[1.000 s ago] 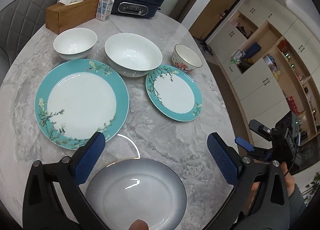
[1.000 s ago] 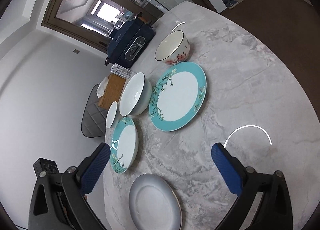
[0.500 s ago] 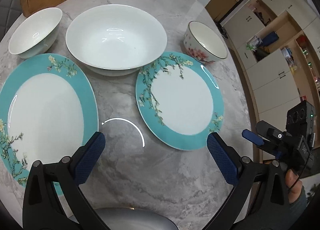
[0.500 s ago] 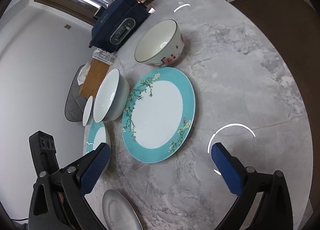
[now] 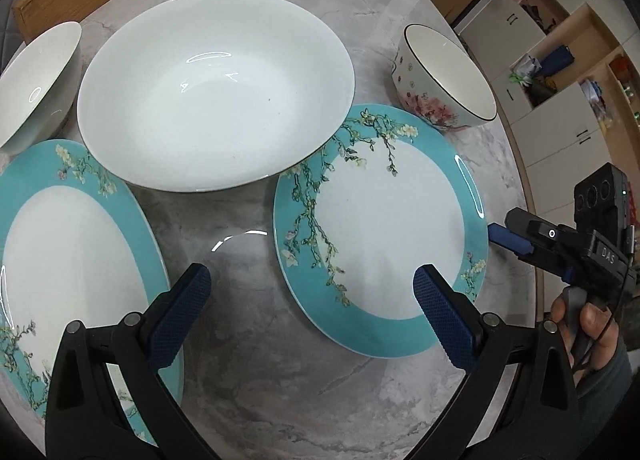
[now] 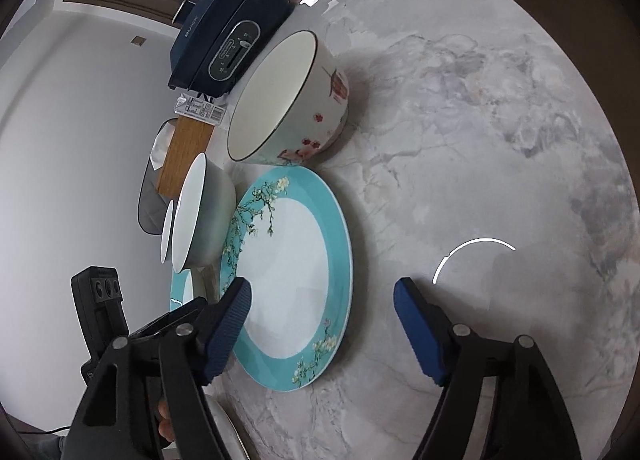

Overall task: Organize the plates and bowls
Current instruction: 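Grip the teal blossom plate's rim with the left tool while the right tool grips it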

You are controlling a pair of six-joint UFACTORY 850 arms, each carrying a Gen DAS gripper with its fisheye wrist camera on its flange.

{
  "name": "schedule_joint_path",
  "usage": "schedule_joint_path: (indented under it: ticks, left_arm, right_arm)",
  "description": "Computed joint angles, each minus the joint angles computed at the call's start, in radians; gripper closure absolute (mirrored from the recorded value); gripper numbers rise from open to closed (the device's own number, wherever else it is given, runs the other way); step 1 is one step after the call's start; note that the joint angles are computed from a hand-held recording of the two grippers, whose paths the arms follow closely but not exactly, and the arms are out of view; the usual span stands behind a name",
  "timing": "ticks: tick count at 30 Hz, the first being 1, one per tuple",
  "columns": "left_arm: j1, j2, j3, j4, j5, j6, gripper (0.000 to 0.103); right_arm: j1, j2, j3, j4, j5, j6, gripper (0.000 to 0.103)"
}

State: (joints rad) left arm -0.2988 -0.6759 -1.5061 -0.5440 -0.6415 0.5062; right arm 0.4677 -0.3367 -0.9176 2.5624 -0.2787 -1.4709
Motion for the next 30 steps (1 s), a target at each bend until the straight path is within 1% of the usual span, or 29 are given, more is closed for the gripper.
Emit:
schedule_joint_path:
  ticks: [2,3,4,6,9,12,14,16,17,19,21,24,26,28,29,30]
  left_arm:
    - [0.0,-0.002,-0.005,-0.008,-0.007,0.008,0.002]
    - [0.003,-0.008,-0.01,-0.032,-0.017,0.022,0.005]
    - [0.005,-0.017,-0.021,-0.04,-0.039,0.02,0.017]
    - [0.011,-0.032,-0.038,-0.062,-0.084,0.024,0.029]
    - [0.008,-0.044,-0.042,-0.064,-0.091,0.03,0.038]
    - [0.012,-0.055,-0.054,-0.081,-0.094,0.036,0.041]
    - [0.011,-0.07,-0.071,-0.071,-0.097,0.027,0.045]
    - [0.014,-0.079,-0.087,-0.062,-0.105,0.015,0.055]
    - [0.019,-0.08,-0.091,-0.061,-0.108,0.005,0.055]
    - [0.021,-0.077,-0.09,-0.048,-0.105,0.003,0.055]
    - [0.017,-0.079,-0.095,-0.038,-0.1,0.005,0.055]
    - [0.02,-0.095,-0.118,-0.054,-0.114,0.002,0.055]
    - [0.018,-0.105,-0.135,-0.043,-0.124,-0.005,0.059]
    - [0.014,-0.117,-0.153,-0.011,-0.135,-0.025,0.075]
    - [0.018,-0.12,-0.16,-0.007,-0.144,-0.032,0.076]
    - [0.022,-0.128,-0.171,-0.007,-0.156,-0.042,0.081]
  right_arm:
    - [-0.006,-0.008,-0.007,-0.033,-0.011,0.006,0.033]
    - [-0.01,-0.012,-0.011,-0.061,-0.017,0.021,0.036]
    - [-0.012,-0.014,-0.016,-0.087,-0.017,0.033,0.037]
    - [-0.017,-0.02,-0.027,-0.146,-0.009,0.068,0.038]
    - [-0.019,-0.024,-0.039,-0.247,0.0,0.133,0.039]
    - [-0.02,-0.026,-0.046,-0.322,0.008,0.173,0.043]
    - [-0.024,-0.027,-0.046,-0.35,0.003,0.19,0.045]
    - [-0.027,-0.027,-0.045,-0.36,-0.002,0.2,0.049]
    - [-0.029,-0.025,-0.041,-0.361,-0.005,0.202,0.052]
    - [-0.033,-0.022,-0.033,-0.36,-0.016,0.201,0.053]
    - [-0.033,-0.027,-0.039,-0.404,-0.023,0.227,0.057]
    - [-0.032,-0.04,-0.058,-0.494,-0.024,0.292,0.062]
    - [-0.033,-0.045,-0.062,-0.493,-0.033,0.291,0.061]
    - [-0.038,-0.046,-0.058,-0.465,-0.048,0.27,0.061]
    - [-0.04,-0.046,-0.056,-0.451,-0.055,0.26,0.061]
    - [-0.041,-0.045,-0.054,-0.45,-0.057,0.259,0.062]
